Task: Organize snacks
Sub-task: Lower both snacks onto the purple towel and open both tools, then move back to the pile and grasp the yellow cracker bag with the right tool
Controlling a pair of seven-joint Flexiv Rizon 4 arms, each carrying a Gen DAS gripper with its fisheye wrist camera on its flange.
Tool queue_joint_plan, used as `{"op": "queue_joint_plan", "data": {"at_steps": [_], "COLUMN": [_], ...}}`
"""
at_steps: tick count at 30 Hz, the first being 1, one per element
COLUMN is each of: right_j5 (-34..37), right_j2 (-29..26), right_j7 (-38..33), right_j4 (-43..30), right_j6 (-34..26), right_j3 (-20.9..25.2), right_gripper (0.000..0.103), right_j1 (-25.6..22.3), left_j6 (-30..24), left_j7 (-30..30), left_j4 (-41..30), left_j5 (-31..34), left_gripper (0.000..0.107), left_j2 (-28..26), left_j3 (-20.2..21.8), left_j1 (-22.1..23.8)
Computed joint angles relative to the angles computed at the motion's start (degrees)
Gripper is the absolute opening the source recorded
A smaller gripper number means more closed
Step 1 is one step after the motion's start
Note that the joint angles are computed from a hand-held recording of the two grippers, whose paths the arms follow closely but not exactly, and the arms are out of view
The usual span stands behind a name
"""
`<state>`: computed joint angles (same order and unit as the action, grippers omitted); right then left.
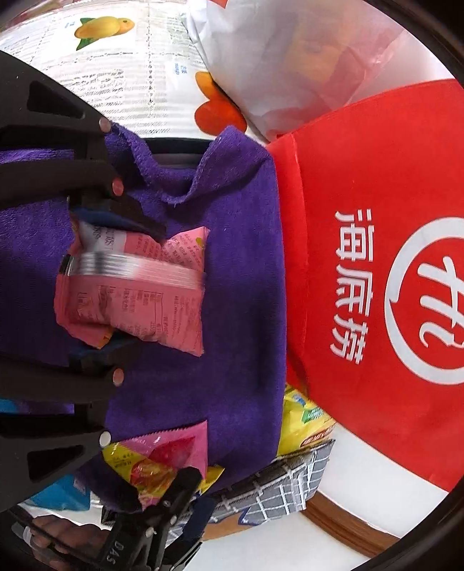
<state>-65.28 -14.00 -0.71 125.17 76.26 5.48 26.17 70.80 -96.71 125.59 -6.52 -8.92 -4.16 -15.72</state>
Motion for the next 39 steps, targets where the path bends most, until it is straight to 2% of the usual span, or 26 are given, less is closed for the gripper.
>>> {"op": "queue_joint_plan", "data": {"at_steps": [1,2,6,8,13,16,18,21,25,28,32,35,39], "right_j5": [-0.44,-1.44,-2.82,-6.04,-3.43,-3.68,-3.45,-0.74,8.22,11.79,16.92,19.4,20.17], "right_j2": [0.57,1.26,4.6,6.43,12.23,16.85,20.08,24.74,28.93,31.92,34.96,35.34,34.33], "right_j7": [0.49,1.32,4.53,8.2,7.91,11.94,14.05,15.73,11.63,12.82,12.58,11.85,12.54], "right_j4": [0.16,0.24,1.21,2.42,6.24,9.72,11.99,14.45,15.42,16.01,17.69,17.54,18.8], "right_j6": [0.12,-0.07,-4.95,-5.35,-9.59,-9.14,-9.03,-12.75,-19.65,-25.36,-25.72,-29.71,-27.96], "right_j3": [0.0,-0.08,1.59,2.29,6.94,8.99,10.54,13.71,17.92,20.86,22.24,24.46,25.06], "right_gripper": [0.085,0.085,0.085,0.085,0.085,0.085,0.085,0.085,0.085,0.085,0.085,0.085,0.085], "right_j1": [0.06,0.16,0.25,-0.37,-0.64,-1.37,-1.79,-1.63,0.75,2.19,3.89,5.44,7.31], "left_j6": [0.09,0.76,0.5,0.3,1.81,2.88,3.41,2.29,-1.39,-3.61,-5.91,-7.31,-8.62], "left_j7": [-0.12,-0.25,-3.02,-4.32,-6.35,-7.77,-7.48,-6.7,-8.86,-8.11,-8.6,-9.58,-10.81], "left_j4": [0.08,0.43,0.11,-0.05,0.92,1.92,3.34,5.49,8.08,10.63,13.71,15.84,18.33], "left_j5": [-0.21,-0.33,2.85,4.89,8.35,11.1,10.06,8.16,10.92,8.61,7.22,7.3,7.69], "left_gripper": [0.067,0.069,0.07,0.07,0.07,0.07,0.07,0.07,0.07,0.07,0.07,0.07,0.07], "left_j2": [0.24,0.64,2.53,3.65,7.88,11.53,14.01,17.81,24.16,28.14,33.23,36.76,40.04], "left_j3": [-0.09,-0.15,0.49,0.58,0.25,0.05,-0.23,-0.62,-2.02,-1.26,-1.53,-2.13,-2.78], "left_j1": [-0.06,-0.17,-0.96,-1.3,-1.64,-1.26,-1.29,-1.59,0.07,-0.89,-1.2,-1.23,-1.23]}}
